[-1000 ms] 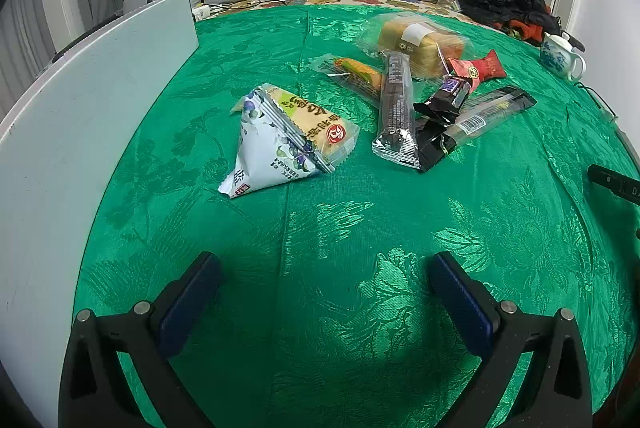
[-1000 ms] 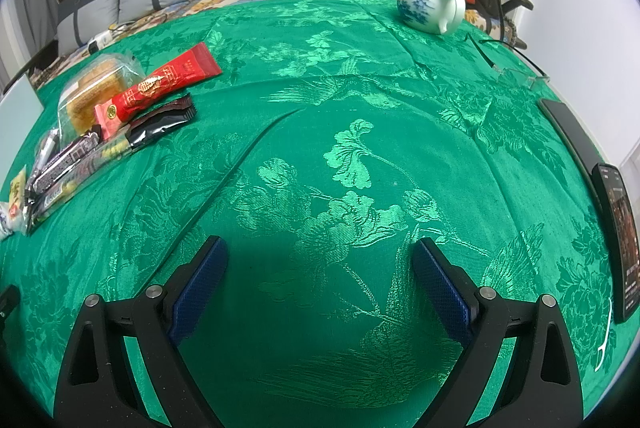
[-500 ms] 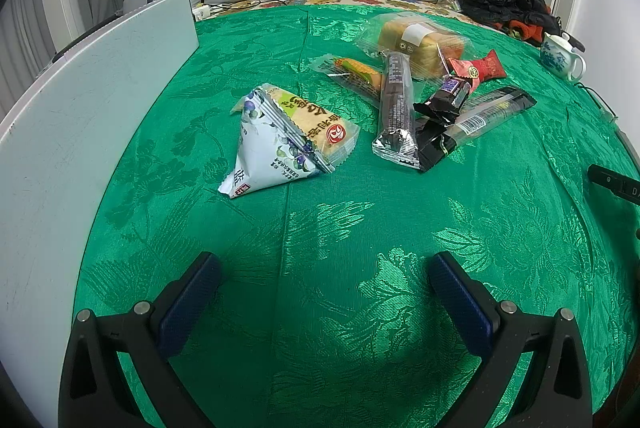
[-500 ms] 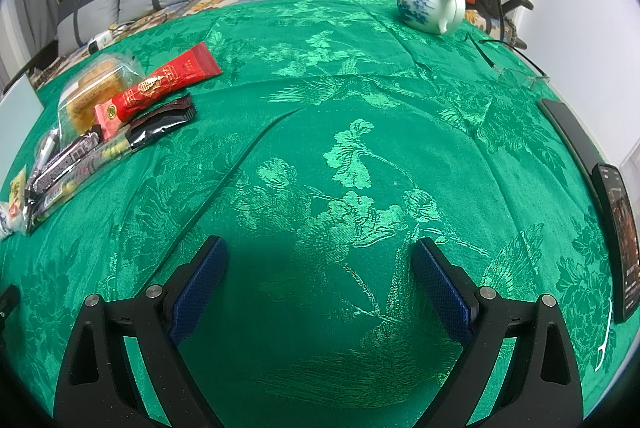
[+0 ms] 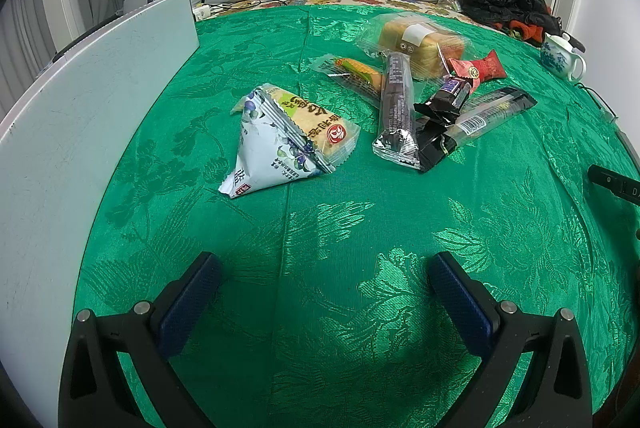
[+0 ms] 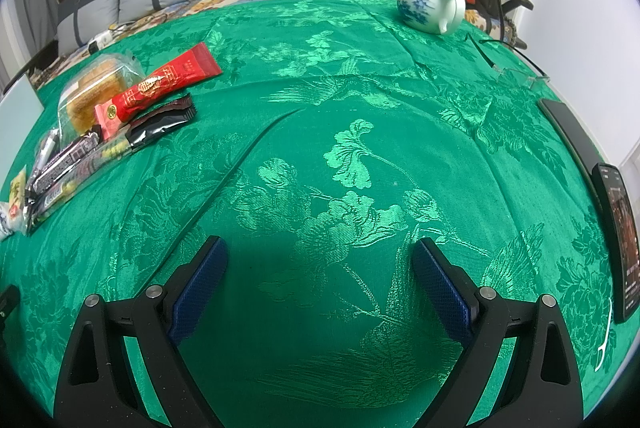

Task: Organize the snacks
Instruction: 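Lower the left tool around the white triangular snack bag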

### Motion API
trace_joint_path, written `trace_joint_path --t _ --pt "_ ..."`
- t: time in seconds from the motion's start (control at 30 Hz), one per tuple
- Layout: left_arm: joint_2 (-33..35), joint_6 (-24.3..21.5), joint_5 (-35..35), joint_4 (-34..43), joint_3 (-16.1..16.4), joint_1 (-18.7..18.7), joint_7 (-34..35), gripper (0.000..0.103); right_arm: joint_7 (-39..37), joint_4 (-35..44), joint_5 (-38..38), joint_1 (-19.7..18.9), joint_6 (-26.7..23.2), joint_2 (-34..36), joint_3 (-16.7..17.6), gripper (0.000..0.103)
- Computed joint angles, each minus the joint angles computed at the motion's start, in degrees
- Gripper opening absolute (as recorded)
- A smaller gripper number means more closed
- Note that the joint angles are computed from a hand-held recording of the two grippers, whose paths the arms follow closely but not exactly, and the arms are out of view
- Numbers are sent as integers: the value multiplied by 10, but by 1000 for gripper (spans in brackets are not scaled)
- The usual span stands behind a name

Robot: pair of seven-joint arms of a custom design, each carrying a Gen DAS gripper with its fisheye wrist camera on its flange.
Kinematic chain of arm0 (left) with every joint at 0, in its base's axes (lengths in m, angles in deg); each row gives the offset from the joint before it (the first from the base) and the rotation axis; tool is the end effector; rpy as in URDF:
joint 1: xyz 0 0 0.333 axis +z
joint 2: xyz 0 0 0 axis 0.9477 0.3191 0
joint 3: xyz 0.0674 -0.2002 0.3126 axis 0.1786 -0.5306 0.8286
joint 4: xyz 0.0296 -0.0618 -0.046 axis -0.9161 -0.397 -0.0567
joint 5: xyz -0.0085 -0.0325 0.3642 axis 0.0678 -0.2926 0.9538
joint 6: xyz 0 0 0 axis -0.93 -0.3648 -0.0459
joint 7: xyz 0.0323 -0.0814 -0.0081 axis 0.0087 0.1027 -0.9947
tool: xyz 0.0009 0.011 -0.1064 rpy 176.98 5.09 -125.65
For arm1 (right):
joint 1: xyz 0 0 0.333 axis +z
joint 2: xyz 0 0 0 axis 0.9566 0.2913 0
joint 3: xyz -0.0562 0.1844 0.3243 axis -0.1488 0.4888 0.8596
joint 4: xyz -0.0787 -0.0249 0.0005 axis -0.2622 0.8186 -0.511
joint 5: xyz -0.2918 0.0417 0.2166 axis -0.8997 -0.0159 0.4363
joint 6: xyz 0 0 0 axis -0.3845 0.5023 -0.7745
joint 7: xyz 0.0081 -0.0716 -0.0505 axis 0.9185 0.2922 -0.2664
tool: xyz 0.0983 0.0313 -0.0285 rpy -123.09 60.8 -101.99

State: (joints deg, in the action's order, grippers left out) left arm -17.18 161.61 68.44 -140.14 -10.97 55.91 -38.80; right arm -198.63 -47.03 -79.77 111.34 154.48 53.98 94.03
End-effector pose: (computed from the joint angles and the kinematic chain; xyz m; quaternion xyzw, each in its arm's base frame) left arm 0.5170 -0.2650 0.3812 -0.5936 0.7383 -0.2507 0.1994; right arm 0.4867 0.4329 0.3863 -0.5532 0.7662 -0.2685 0.1865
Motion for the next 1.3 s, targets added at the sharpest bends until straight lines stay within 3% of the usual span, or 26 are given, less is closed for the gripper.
trace_joint_path --t 0.17,0.27,0.4,0.5,0.63,0.77,0.87,0.93,1.0,1.1,1.3 --pt "-4 5 -4 -6 -2 5 5 103 0 0 0 0 0 0 0 96" --pt "-5 39 -26 -17 -9 24 32 103 0 0 0 0 0 0 0 96" --pt "-4 105 -162 -52 -99 132 150 103 0 0 0 0 0 0 0 96" --pt "-10 67 -210 -46 -96 126 149 101 0 0 0 0 0 0 0 96" --pt "0 55 -272 -21 -99 127 172 94 0 0 0 0 0 0 0 96" --pt "14 16 -275 34 -58 78 188 94 0 0 0 0 0 0 0 96" --pt "35 -27 -306 66 -76 83 243 92 0 0 0 0 0 0 0 96" --pt "40 -33 -318 69 -76 83 262 78 0 0 0 0 0 0 0 96" --pt "46 -26 -367 61 -114 118 320 52 0 0 0 0 0 0 0 96" --pt "35 -6 -362 41 -103 111 341 46 0 0 0 0 1 0 -1 96" --pt "-2 21 -409 -16 -143 151 406 42 -1 0 0 0 0 0 0 96"
